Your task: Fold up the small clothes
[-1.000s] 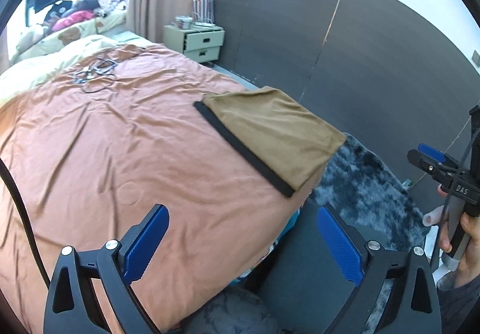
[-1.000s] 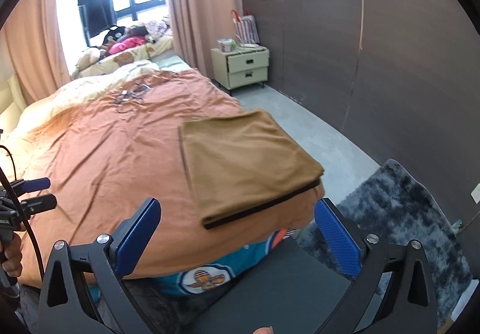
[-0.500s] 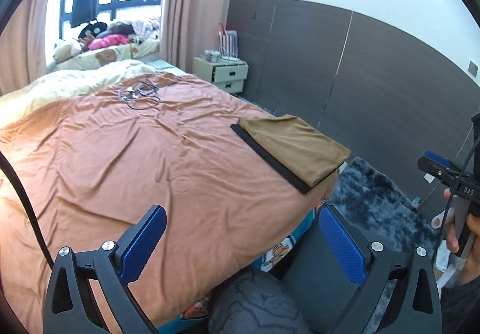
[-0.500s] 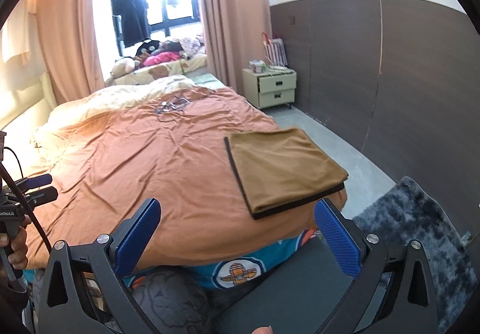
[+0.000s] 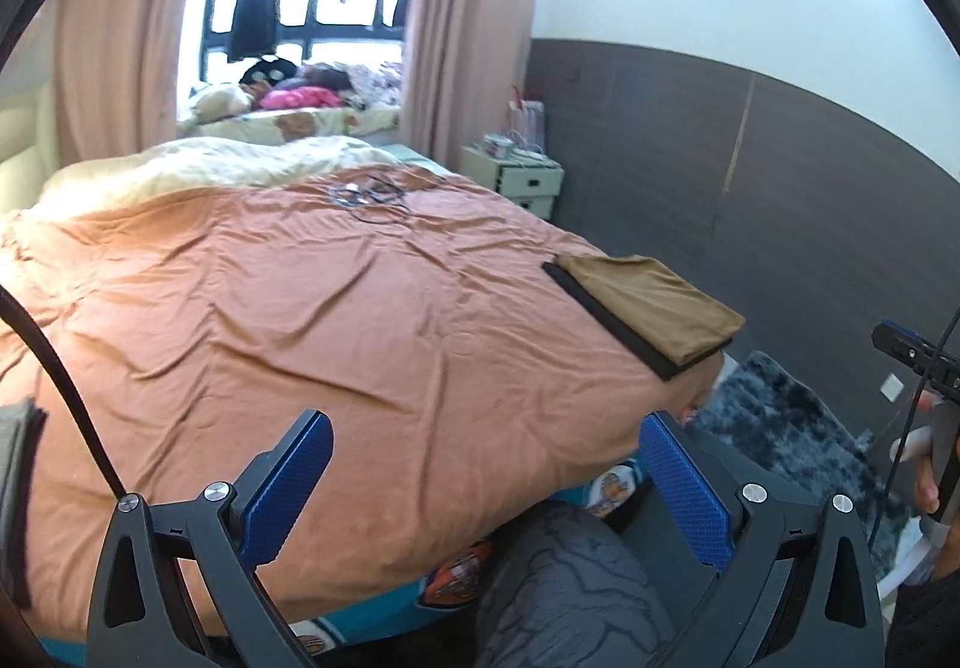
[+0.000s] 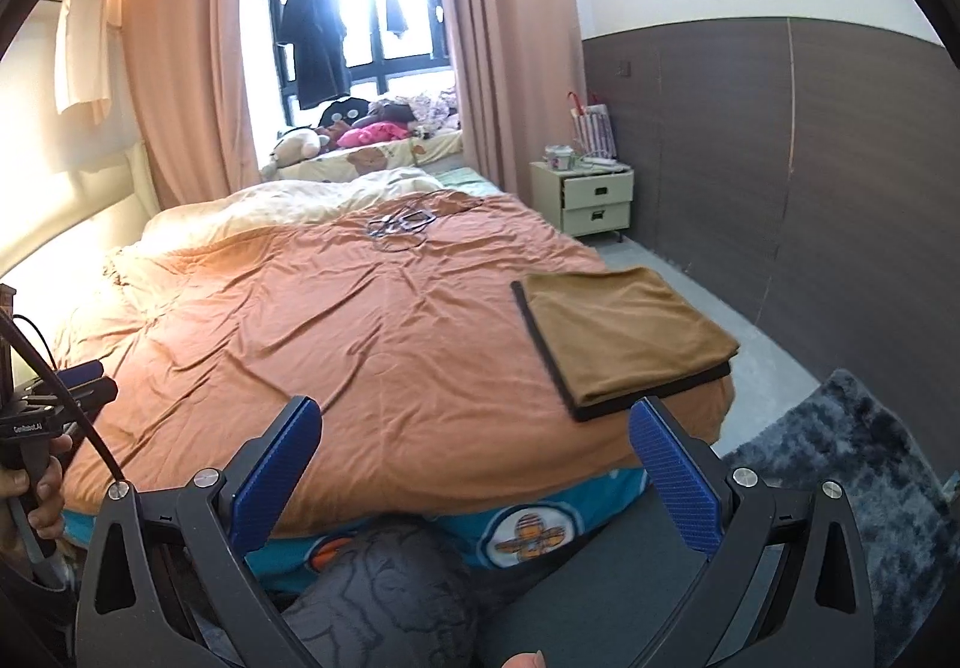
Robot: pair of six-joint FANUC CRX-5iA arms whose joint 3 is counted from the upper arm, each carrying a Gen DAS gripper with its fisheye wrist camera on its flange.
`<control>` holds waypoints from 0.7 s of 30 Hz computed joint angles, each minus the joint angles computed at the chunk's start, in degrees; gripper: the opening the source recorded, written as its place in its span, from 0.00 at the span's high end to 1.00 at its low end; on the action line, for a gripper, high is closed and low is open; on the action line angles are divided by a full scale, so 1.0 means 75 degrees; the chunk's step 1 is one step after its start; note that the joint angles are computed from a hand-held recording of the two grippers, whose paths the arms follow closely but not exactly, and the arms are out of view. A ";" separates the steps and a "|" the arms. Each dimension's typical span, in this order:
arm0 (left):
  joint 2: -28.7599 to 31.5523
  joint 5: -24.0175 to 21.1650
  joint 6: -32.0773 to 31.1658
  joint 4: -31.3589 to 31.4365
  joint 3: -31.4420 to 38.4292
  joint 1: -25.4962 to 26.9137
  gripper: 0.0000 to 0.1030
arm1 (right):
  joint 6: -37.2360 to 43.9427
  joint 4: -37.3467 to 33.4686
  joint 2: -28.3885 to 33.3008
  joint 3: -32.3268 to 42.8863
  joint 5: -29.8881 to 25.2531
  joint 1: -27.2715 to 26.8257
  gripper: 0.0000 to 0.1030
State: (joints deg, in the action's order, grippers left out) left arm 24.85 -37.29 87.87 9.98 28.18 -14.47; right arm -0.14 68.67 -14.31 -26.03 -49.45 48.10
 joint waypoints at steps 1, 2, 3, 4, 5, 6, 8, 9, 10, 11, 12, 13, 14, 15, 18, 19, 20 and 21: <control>-0.0191 0.0154 0.0048 -0.0046 -0.0283 0.0033 0.00 | -0.0115 0.0086 0.0019 -0.0051 0.0028 0.0027 0.00; -0.0319 0.0253 0.0071 -0.0082 -0.0471 0.0054 0.00 | -0.0203 0.0173 0.0060 -0.0075 0.0031 0.0047 0.00; -0.0493 0.0367 0.0190 -0.0254 -0.0689 0.0069 0.00 | -0.0314 0.0277 0.0090 -0.0139 0.0060 0.0063 0.00; -0.0634 0.0457 0.0276 -0.0395 -0.0864 0.0075 0.00 | -0.0410 0.0340 0.0121 -0.0164 0.0077 0.0090 0.00; -0.0762 0.0535 0.0309 -0.0472 -0.1025 0.0082 0.00 | -0.0540 0.0439 0.0134 -0.0237 0.0161 0.0089 0.00; -0.0937 0.0654 0.0391 -0.0627 -0.1242 0.0088 0.00 | -0.0625 0.0490 0.0165 -0.0266 0.0167 0.0123 0.00; -0.1170 0.0832 0.0509 -0.0776 -0.1557 0.0098 0.00 | -0.0825 0.0665 0.0227 -0.0368 0.0282 0.0126 0.00; -0.1308 0.0957 0.0544 -0.0776 -0.1772 0.0116 0.00 | -0.0918 0.0750 0.0266 -0.0401 0.0288 0.0154 0.00; -0.1408 0.1049 0.0589 -0.0803 -0.1926 0.0129 0.00 | -0.1012 0.0818 0.0308 -0.0424 0.0211 0.0241 0.00; -0.1502 0.1111 0.0731 -0.0960 -0.2038 0.0114 0.00 | -0.1081 0.0888 0.0360 -0.0433 0.0184 0.0276 0.00; -0.1607 0.1160 0.0892 -0.1161 -0.2150 0.0092 0.00 | -0.1163 0.0963 0.0403 -0.0449 0.0149 0.0312 0.00; -0.1698 0.1172 0.1105 -0.1420 -0.2228 0.0050 0.00 | -0.1211 0.1016 0.0427 -0.0475 0.0232 0.0292 0.00; -0.1764 0.1179 0.1217 -0.1559 -0.2298 0.0026 0.00 | -0.1255 0.1017 0.0452 -0.0486 0.0255 0.0339 0.00; -0.1825 0.1191 0.1305 -0.1659 -0.2368 0.0002 0.00 | -0.1270 0.1023 0.0471 -0.0504 0.0343 0.0322 0.00; -0.2041 0.1364 0.1542 -0.1866 -0.2682 -0.0049 0.00 | -0.1417 0.1071 0.0535 -0.0556 0.0371 0.0391 0.00; -0.2100 0.1442 0.1604 -0.1882 -0.2785 -0.0066 0.00 | -0.1469 0.1095 0.0557 -0.0576 0.0385 0.0396 0.00; -0.2158 0.1506 0.1660 -0.1891 -0.2884 -0.0073 0.00 | -0.1552 0.1114 0.0566 -0.0604 0.0385 0.0427 0.00; -0.2213 0.1572 0.1730 -0.1910 -0.2985 -0.0079 0.00 | -0.1647 0.1150 0.0561 -0.0656 0.0507 0.0379 0.00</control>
